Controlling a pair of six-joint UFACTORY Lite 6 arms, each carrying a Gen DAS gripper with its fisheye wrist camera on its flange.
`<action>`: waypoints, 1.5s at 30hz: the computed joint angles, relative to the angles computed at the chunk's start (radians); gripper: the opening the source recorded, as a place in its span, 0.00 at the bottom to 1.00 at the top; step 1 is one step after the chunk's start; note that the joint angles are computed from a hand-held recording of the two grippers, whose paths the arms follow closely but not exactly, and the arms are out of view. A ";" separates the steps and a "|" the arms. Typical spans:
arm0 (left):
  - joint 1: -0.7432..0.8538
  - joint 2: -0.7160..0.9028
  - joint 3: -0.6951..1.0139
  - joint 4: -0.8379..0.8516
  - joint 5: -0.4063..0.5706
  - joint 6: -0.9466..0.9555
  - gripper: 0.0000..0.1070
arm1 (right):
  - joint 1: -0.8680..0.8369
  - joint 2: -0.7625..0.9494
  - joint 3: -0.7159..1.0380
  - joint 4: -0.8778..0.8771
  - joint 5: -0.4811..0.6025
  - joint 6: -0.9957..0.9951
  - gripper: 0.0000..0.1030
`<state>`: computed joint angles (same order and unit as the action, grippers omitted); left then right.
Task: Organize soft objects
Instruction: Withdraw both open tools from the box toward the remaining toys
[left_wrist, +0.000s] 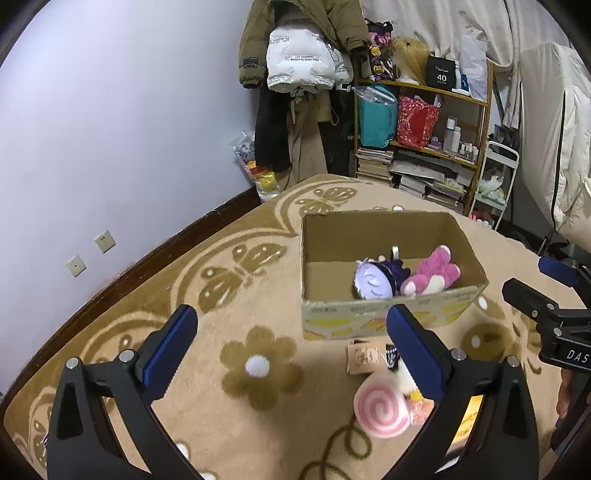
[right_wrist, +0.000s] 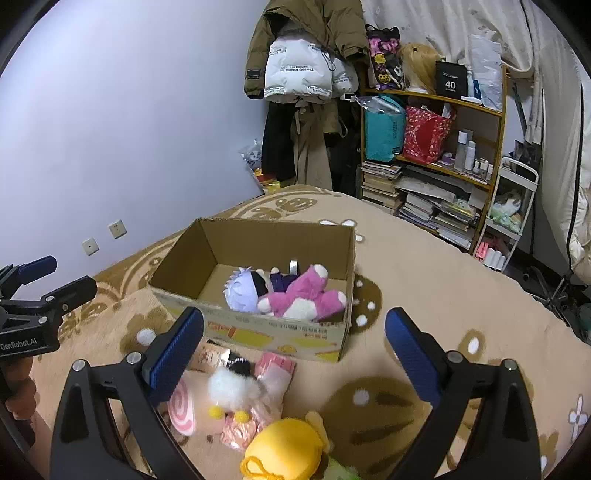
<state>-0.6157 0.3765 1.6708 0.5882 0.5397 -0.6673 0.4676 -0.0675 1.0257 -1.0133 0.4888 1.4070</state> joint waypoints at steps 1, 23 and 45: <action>-0.003 -0.017 -0.021 0.009 0.001 -0.004 0.95 | 0.012 -0.024 -0.024 -0.005 0.001 0.014 1.00; -0.076 -0.164 -0.256 0.057 0.042 -0.101 0.95 | 0.150 -0.134 -0.249 -0.130 0.065 0.284 1.00; -0.095 -0.008 -0.189 -0.033 0.054 -0.012 0.95 | 0.101 -0.029 -0.325 -0.249 -0.027 0.436 1.00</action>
